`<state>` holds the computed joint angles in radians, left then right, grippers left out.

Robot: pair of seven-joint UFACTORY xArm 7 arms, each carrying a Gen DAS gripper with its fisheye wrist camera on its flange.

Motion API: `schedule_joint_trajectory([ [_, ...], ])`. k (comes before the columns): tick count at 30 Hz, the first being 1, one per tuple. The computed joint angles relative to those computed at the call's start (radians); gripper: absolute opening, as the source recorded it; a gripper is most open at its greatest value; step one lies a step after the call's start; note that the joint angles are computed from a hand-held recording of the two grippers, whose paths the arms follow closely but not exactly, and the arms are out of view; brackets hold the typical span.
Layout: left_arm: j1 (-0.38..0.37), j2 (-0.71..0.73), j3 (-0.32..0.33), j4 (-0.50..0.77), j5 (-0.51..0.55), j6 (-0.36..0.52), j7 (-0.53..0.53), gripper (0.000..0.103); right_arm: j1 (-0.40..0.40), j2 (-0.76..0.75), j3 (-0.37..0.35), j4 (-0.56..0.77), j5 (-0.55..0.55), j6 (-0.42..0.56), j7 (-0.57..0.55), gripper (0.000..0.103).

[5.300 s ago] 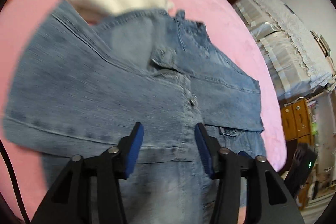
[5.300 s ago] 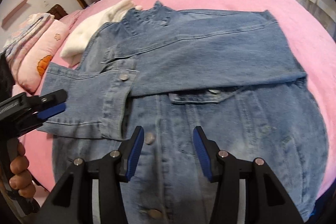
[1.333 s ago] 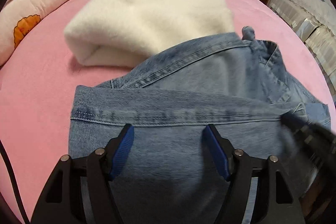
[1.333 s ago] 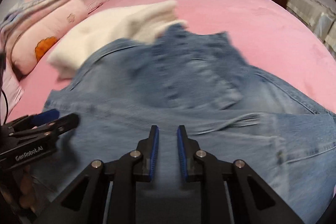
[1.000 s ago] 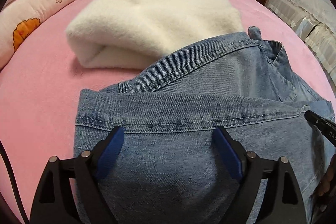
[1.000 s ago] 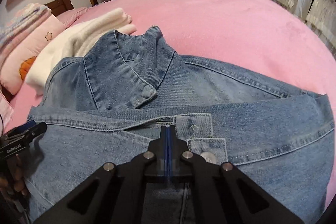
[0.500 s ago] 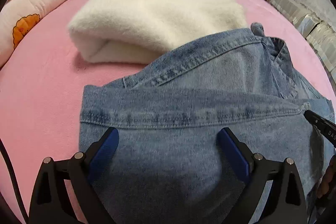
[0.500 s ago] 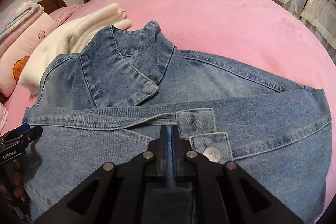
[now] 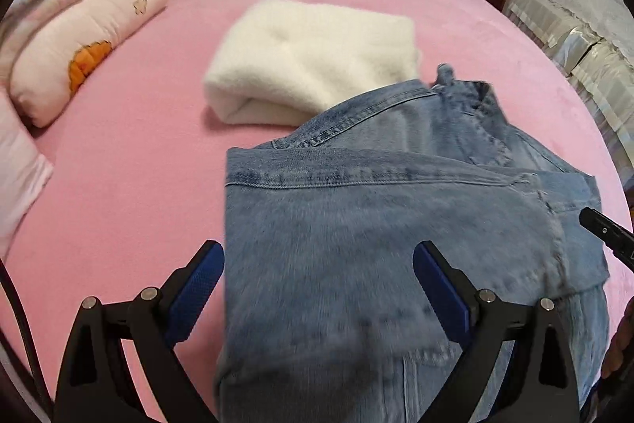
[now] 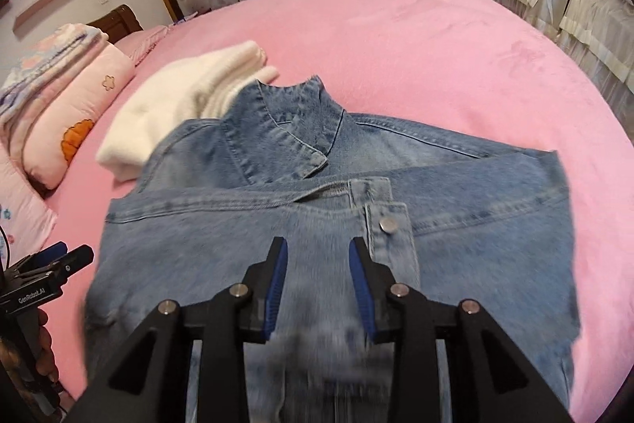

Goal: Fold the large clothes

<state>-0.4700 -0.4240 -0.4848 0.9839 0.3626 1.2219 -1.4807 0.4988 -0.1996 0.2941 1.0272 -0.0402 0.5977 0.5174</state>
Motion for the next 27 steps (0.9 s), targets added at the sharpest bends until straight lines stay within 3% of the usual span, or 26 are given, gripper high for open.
schedule_joint_trajectory([
  [4, -0.026, -0.030, -0.054, 0.057, -0.010, 0.083, -0.037, 0.096, 0.020, -0.159, -0.011, -0.085, 0.059, 0.036, -0.023, 0.034],
  [11, -0.063, -0.079, -0.173, 0.136, -0.049, 0.235, -0.140, 0.096, 0.037, -0.447, 0.000, -0.219, 0.101, 0.130, -0.049, 0.053],
  [17, -0.082, -0.085, -0.280, 0.179, -0.087, 0.310, -0.216, 0.096, 0.055, -0.673, -0.004, -0.321, 0.137, 0.247, -0.083, 0.055],
  [22, -0.106, -0.088, -0.331, 0.179, -0.125, 0.321, -0.276, 0.096, 0.055, -0.827, 0.000, -0.385, 0.159, 0.368, -0.102, 0.055],
  [27, -0.147, -0.095, -0.330, 0.134, -0.182, 0.299, -0.301, 0.096, 0.046, -0.950, -0.001, -0.439, 0.177, 0.489, -0.114, 0.055],
])
